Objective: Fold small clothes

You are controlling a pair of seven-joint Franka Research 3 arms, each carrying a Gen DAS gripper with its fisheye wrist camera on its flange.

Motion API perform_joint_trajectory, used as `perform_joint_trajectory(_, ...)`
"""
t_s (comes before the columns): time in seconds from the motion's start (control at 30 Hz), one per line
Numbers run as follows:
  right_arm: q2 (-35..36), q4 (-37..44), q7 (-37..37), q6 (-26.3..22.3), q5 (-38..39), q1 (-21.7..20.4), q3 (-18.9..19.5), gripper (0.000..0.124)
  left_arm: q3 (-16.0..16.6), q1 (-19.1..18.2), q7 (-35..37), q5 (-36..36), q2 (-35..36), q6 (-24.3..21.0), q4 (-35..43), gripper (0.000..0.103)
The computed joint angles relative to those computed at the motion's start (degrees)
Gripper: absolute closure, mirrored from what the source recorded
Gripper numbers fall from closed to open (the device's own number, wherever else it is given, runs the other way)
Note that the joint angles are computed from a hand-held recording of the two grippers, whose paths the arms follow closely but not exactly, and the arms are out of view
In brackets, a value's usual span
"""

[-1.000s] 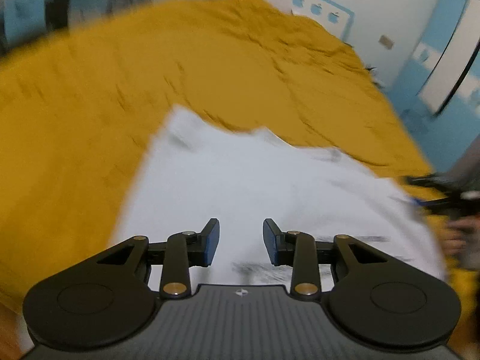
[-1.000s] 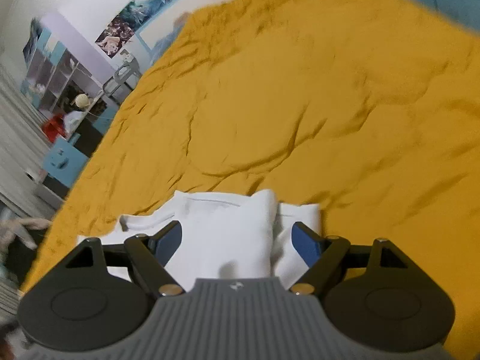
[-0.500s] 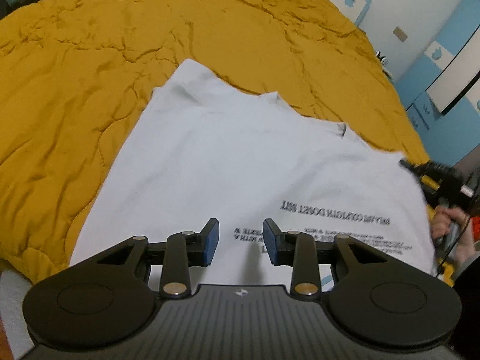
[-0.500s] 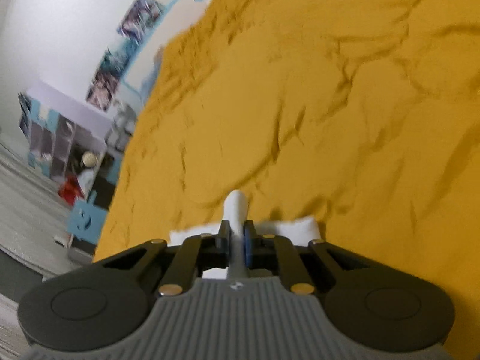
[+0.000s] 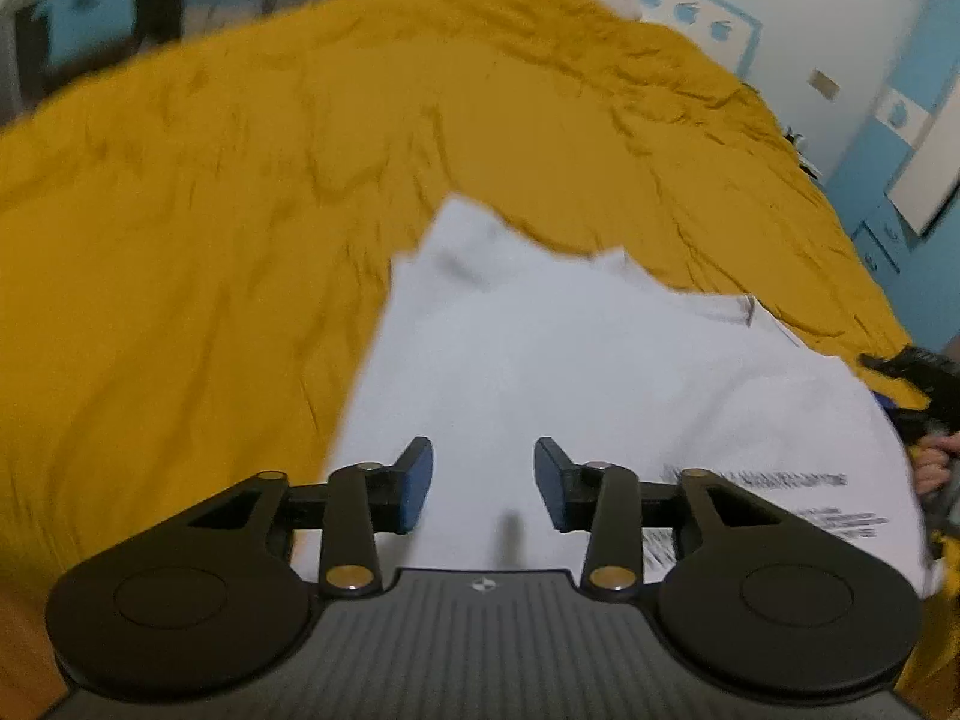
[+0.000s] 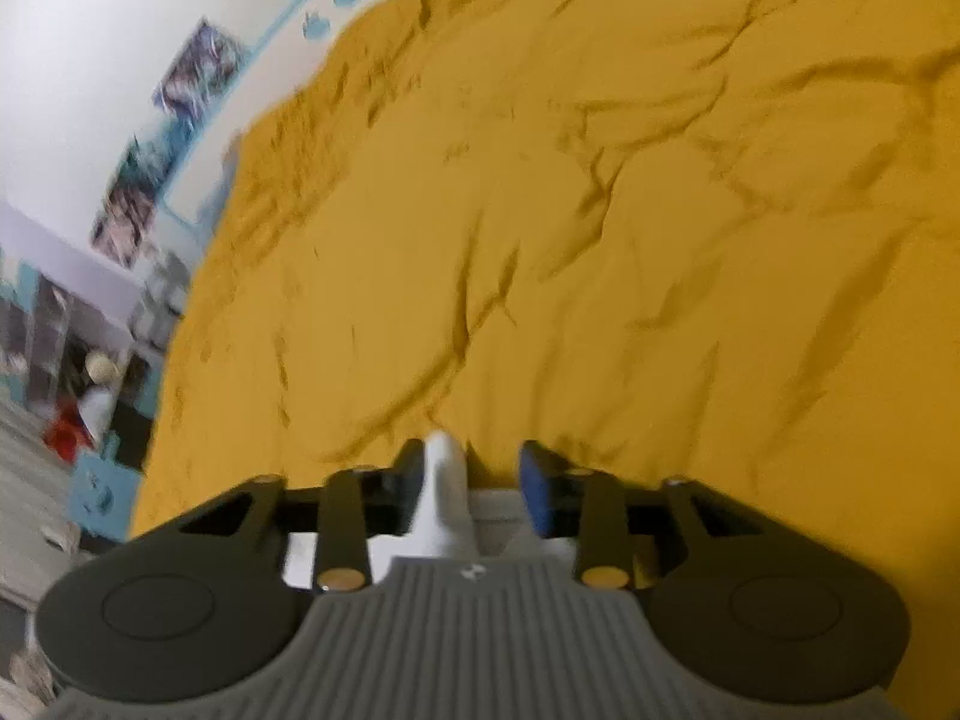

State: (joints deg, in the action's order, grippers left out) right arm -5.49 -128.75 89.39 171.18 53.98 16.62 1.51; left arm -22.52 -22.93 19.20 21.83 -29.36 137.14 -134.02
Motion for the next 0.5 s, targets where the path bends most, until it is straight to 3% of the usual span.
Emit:
perform_joint_trajectory(0.07,-1.58,-1.85,5.91,1.46,-9.06,-1.95,1.31,0.069,0.04,2.06,1.51,4.34,0.39,2.35,-0.17,0.055)
perform_joint_trajectory(0.13,-2.73,-2.60,7.04,0.88,-12.34,-2.08,0.90,0.069,0.63,4.72,1.71,8.57,1.39,7.92,-0.75,0.052)
perform_joint_trajectory(0.27,-3.40,-1.50,-5.81,-2.22,-0.11,2.44,-3.68,0.068,6.89,5.24,9.99,6.08,9.05,19.93,1.39,0.048)
perform_joint_trajectory(0.33,-2.79,-0.63,-8.66,-4.17,-0.16,1.73,-3.17,0.066,8.15,5.88,14.28,3.42,13.47,20.09,4.56,0.048)
perform_joint_trajectory(0.43,-1.84,0.50,-14.37,-5.72,2.11,1.38,-2.78,0.053,5.36,9.63,12.82,9.46,17.80,16.10,9.05,0.048)
perform_joint_trajectory(0.47,-1.64,0.95,-16.82,-5.96,3.68,1.32,-2.74,0.054,6.00,9.40,14.93,6.94,18.60,17.17,9.16,0.048)
perform_joint_trajectory(0.5,-1.29,1.23,-17.62,-5.78,3.78,1.06,-2.30,0.053,8.64,7.25,19.68,0.40,19.58,19.87,8.73,0.048)
